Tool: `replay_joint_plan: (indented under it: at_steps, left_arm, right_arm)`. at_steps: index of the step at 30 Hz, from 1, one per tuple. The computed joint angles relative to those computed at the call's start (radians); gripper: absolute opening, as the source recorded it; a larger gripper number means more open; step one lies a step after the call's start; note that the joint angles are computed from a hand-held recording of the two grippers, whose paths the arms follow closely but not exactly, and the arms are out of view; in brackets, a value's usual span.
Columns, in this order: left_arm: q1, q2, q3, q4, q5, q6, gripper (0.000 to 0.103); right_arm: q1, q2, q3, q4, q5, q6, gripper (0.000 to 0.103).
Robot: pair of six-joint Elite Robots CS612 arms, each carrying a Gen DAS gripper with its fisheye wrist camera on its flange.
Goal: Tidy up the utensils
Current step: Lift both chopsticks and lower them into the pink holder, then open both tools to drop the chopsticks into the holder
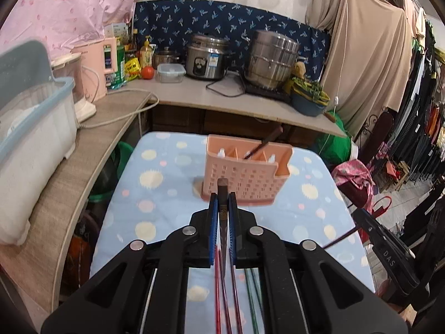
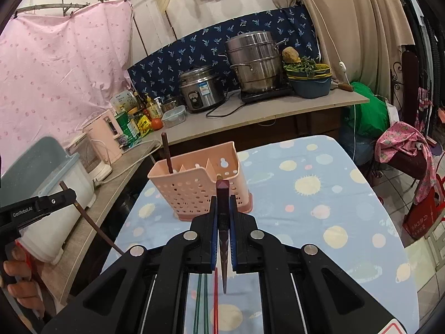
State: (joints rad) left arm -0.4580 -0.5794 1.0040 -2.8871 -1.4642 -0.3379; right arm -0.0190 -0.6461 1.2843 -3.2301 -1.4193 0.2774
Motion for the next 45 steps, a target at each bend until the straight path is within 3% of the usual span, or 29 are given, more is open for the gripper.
replay_joint_plan:
  at_steps: [15,20,27,33,38,45]
  left_arm:
    - [0.012,0.118,-0.312,-0.016,0.075,0.002,0.007]
    - [0.014,0.182,-0.444,-0.009,0.105,0.014,0.007]
    - [0.02,0.309,-0.681,0.084,0.122,0.012,0.007]
    - [0.026,0.38,-0.799,0.193,0.107,0.002,0.007]
    - [0.031,0.407,-0.844,0.258,0.081,-0.017,0.007]
    - [0.03,0.398,-0.814,0.257,0.067,-0.02,0.009]
  right_arm:
    - [-0.015,0.103,-0.269,0.004,-0.011,0.075,0.007]
    - [-0.015,0.149,-0.378,0.029,-0.027,0.092,0.007]
    - [-0.012,0.219,-0.523,0.108,-0.036,0.082,0.007]
    - [-0.003,0.263,-0.593,0.192,-0.032,0.056,0.007]
    - [0.002,0.284,-0.621,0.241,-0.022,0.03,0.007]
    - [0.006,0.282,-0.614,0.246,-0.026,0.024,0.01]
